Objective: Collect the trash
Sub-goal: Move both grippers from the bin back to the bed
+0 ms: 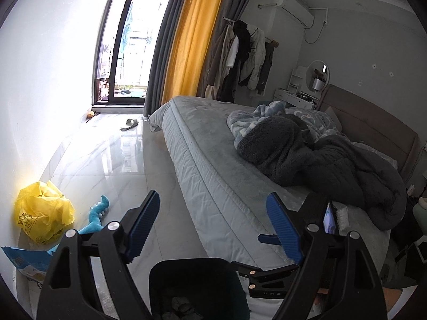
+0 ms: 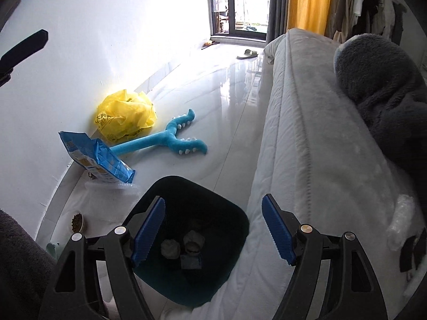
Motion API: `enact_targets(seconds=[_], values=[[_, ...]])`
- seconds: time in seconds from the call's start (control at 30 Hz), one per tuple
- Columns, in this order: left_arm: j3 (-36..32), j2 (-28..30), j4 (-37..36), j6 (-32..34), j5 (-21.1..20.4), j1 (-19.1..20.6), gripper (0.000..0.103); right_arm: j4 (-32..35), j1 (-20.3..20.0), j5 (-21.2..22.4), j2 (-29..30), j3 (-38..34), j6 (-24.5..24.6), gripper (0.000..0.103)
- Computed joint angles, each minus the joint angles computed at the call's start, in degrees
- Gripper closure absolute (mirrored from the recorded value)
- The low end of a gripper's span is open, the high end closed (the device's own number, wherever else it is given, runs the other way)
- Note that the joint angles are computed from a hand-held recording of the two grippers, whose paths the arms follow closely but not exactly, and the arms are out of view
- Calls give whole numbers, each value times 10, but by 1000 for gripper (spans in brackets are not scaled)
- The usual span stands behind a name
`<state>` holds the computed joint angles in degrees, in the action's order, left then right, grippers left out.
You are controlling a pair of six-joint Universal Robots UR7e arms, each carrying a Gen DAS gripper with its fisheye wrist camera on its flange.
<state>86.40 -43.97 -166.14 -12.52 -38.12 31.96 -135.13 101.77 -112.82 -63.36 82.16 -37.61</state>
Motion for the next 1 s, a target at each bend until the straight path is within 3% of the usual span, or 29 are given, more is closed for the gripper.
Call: enact_targets(seconds=[0.53, 1.0], values=[[-84, 74, 19, -2, -59, 16, 19, -39, -39, 12, -57, -3, -33, 27], [-190, 162, 51, 58, -88, 21, 17, -87, -82, 20, -91, -9, -39, 27]])
